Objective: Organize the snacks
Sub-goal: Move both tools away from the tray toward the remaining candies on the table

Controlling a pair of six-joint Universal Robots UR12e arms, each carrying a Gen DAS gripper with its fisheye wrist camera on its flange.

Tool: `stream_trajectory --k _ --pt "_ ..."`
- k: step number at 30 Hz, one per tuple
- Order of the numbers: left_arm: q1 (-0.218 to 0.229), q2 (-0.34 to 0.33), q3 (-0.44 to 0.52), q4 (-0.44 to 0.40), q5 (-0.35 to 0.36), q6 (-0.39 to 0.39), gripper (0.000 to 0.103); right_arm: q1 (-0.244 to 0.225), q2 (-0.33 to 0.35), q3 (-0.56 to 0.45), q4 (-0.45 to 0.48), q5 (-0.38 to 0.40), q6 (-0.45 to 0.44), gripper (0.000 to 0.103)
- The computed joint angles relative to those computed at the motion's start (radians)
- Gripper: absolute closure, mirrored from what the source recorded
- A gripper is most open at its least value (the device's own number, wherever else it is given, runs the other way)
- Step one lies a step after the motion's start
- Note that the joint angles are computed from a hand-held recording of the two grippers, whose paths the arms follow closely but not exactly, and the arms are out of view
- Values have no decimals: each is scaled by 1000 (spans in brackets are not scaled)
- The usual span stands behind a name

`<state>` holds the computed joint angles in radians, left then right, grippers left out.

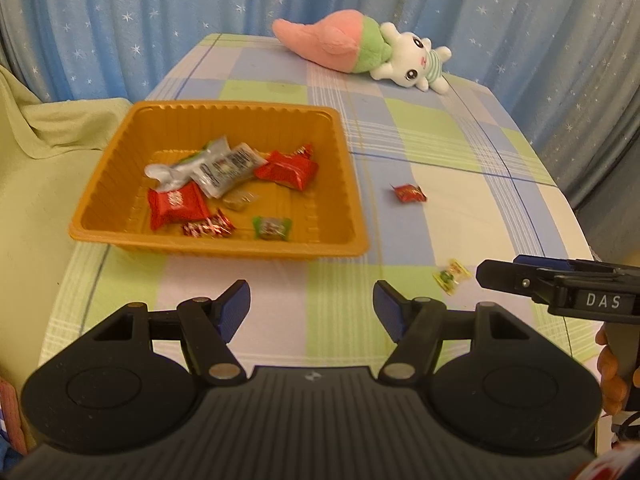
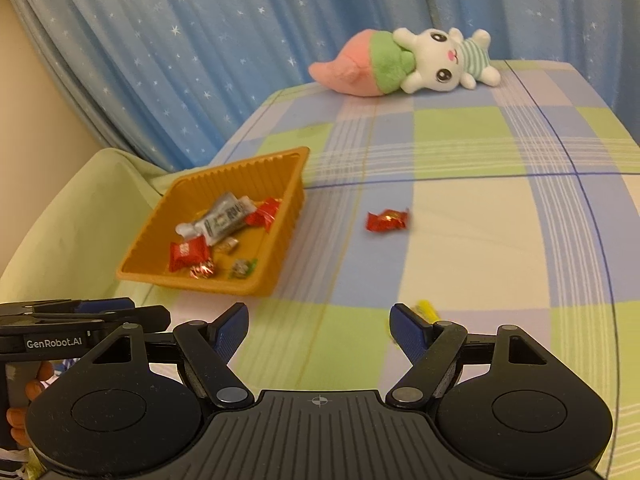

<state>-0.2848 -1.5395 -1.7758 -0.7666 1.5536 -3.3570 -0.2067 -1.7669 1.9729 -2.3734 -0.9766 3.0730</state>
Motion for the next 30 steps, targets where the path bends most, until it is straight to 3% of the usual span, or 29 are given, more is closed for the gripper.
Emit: stream_trajectory --k 15,30 --pt "-68 -15 4 -29 49 -81 38 -70 -22 23 112 22 -115 26" --pt "-92 -28 3 -55 86 -141 38 -87 -12 20 171 -1 -200 26"
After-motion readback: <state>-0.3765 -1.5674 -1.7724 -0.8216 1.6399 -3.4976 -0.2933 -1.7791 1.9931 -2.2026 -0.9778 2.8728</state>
